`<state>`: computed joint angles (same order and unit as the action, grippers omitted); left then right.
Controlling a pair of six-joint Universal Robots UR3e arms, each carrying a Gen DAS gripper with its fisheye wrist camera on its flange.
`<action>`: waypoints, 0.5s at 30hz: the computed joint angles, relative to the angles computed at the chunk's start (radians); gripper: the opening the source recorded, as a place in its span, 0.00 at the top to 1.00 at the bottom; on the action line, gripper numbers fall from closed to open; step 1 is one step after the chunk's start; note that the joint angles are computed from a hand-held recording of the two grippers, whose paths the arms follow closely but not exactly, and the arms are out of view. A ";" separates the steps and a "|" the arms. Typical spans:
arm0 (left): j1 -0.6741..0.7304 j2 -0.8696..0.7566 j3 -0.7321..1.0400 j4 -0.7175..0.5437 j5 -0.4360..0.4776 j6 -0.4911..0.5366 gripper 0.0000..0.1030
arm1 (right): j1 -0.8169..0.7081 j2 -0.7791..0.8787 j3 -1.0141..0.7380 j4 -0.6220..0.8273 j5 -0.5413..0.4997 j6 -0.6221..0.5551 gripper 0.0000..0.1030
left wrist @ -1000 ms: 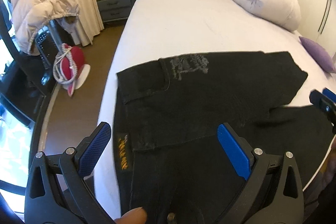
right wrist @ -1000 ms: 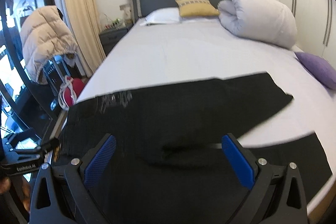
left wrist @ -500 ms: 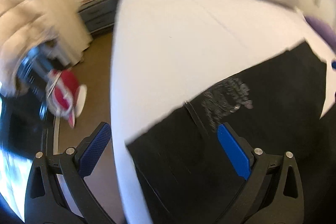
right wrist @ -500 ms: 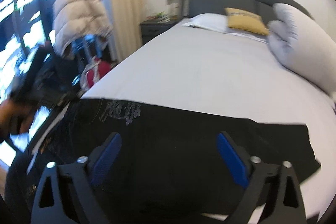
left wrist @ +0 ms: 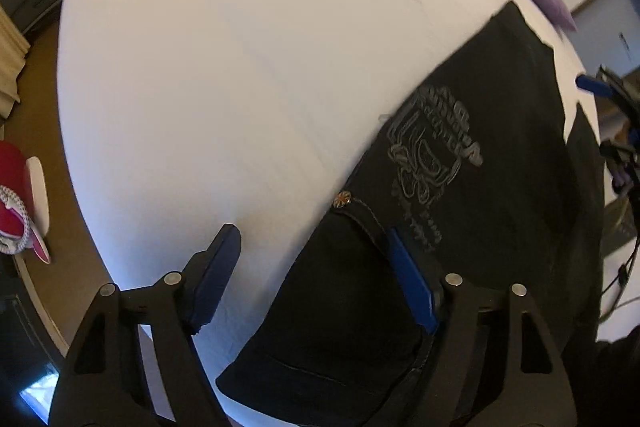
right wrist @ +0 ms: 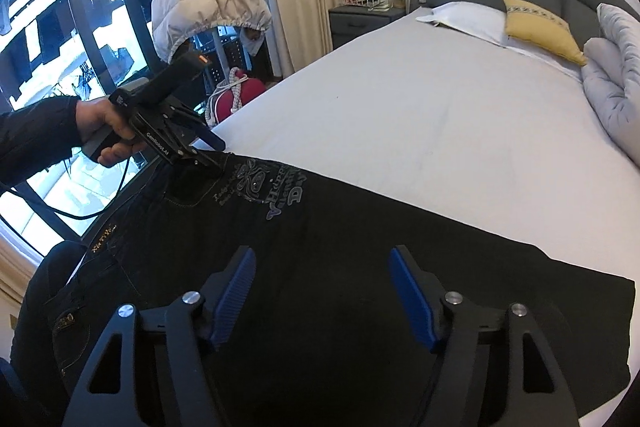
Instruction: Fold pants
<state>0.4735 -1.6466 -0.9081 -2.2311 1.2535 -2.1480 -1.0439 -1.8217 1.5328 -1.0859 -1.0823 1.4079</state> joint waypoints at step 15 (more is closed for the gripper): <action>0.069 0.296 -0.225 0.194 -0.037 0.099 0.96 | 0.382 0.267 -0.168 -0.208 -0.081 0.153 0.54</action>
<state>0.5428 -1.3505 -1.1326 -2.0373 1.2162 -2.0488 -0.6614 -1.5542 1.3647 -1.2936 -1.1632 1.5606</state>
